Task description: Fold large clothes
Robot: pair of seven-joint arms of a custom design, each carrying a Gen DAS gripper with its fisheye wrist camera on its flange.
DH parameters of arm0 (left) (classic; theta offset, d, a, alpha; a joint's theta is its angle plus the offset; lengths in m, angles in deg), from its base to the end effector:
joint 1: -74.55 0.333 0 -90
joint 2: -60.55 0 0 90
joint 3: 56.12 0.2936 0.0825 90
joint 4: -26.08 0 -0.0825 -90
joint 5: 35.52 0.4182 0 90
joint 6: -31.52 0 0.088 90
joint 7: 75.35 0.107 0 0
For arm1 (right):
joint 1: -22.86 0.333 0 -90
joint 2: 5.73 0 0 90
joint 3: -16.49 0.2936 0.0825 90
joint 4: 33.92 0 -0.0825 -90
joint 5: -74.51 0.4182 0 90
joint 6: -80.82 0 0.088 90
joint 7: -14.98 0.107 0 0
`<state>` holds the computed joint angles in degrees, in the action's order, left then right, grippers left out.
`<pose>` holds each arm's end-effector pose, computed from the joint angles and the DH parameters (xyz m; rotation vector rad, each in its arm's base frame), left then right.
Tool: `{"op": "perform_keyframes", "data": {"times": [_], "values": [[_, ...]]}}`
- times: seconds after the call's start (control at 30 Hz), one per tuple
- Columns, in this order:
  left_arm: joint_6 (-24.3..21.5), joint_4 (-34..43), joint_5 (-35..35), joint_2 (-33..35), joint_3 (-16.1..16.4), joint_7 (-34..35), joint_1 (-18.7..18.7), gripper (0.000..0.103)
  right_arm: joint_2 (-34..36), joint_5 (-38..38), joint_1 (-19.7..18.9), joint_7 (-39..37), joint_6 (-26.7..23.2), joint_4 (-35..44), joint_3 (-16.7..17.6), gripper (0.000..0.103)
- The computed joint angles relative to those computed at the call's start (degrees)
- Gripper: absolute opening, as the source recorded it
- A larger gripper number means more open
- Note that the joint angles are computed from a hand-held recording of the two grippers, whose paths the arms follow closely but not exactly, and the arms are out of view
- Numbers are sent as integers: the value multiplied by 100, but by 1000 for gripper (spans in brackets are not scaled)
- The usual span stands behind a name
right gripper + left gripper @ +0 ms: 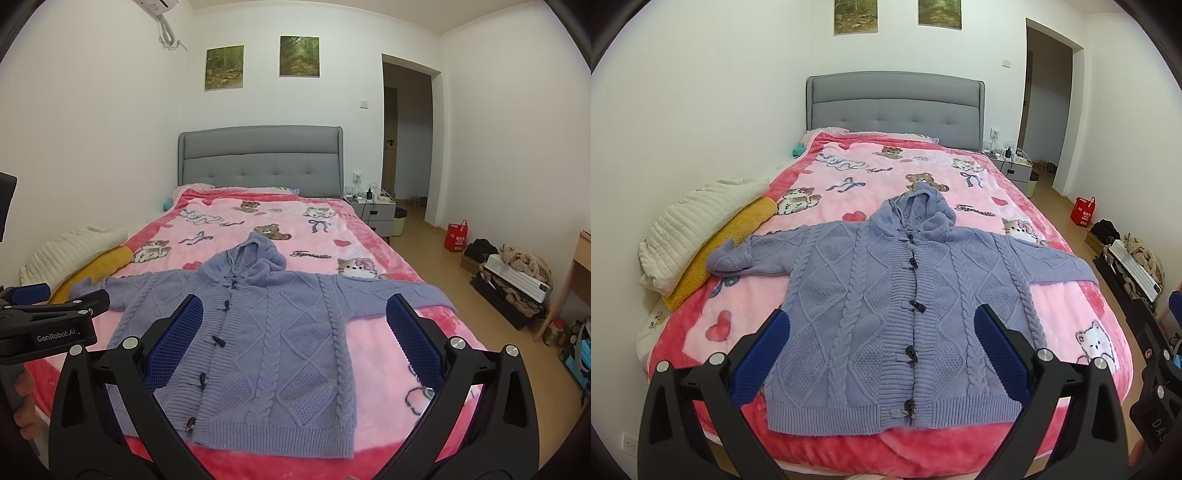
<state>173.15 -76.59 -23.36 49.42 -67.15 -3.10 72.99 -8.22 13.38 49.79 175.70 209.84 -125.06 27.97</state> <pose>0.5677 -0.1393 0.7047 -1.6628 1.7120 -0.8131 0.5006 0.3700 0.7117 -1.3685 1.6050 -1.0989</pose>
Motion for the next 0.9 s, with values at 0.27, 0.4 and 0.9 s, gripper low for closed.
{"op": "perform_keyframes", "data": {"times": [0.27, 0.4, 0.9], "values": [[-81, -36, 132, -39, -29, -117, 23, 98, 1, 13, -3, -7, 36, 2, -8, 95], [-212, 57, 419, 39, -75, -341, 82, 98, -2, 13, 0, -16, 8, 0, -5, 95], [-199, 185, -282, -104, 288, 195, 253, 98, 97, -304, 102, 132, 162, 310, 59, 95]]}}
